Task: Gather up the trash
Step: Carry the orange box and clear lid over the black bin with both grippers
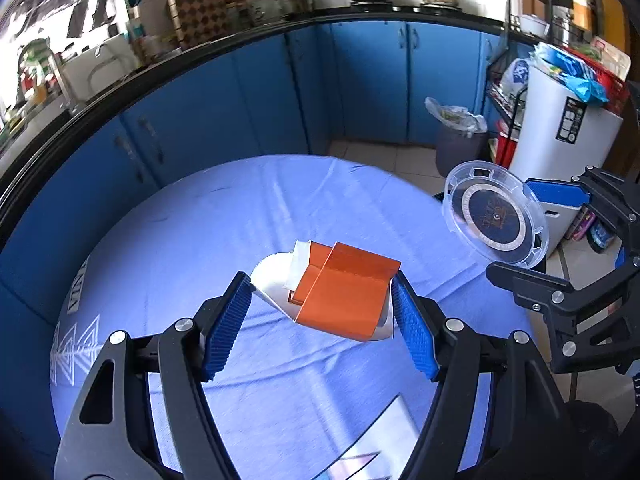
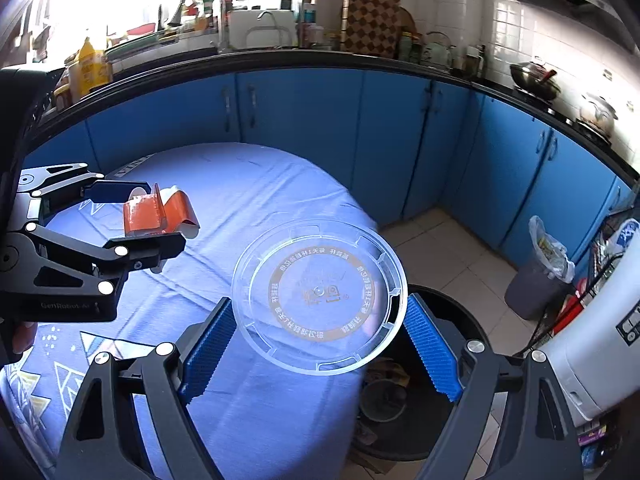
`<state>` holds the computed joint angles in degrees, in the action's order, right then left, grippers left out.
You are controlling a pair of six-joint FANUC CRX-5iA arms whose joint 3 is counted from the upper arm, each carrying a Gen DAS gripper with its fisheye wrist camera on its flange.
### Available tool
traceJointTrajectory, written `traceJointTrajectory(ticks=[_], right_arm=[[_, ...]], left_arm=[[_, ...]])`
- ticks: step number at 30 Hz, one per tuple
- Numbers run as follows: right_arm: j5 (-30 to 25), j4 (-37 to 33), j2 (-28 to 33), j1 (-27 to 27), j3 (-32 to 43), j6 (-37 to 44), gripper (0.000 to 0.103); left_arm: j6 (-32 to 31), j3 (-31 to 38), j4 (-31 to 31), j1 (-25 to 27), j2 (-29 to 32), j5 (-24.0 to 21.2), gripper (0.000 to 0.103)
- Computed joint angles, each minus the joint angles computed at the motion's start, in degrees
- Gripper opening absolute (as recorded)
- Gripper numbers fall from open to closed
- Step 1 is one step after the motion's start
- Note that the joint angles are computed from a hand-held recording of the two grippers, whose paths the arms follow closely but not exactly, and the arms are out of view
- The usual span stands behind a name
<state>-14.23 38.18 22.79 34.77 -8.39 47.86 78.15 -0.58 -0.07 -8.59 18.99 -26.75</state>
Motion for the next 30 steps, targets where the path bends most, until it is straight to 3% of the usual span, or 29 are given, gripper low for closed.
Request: traceJointTrajectory(ticks=[17,30], right_arm=[[2.9,6.0,-0.4,-6.6,-2.4,-7.1,0.083],[3.1,3.1,1.5,-8.9,-0.2,-6.0,0.083]], left_arm=[[-1.8,14.7,-0.6,-6.6,10.2,-5.4,0.071],[-3.0,22.2,-0.6,-8.1,15.3,-8.8,0.071]])
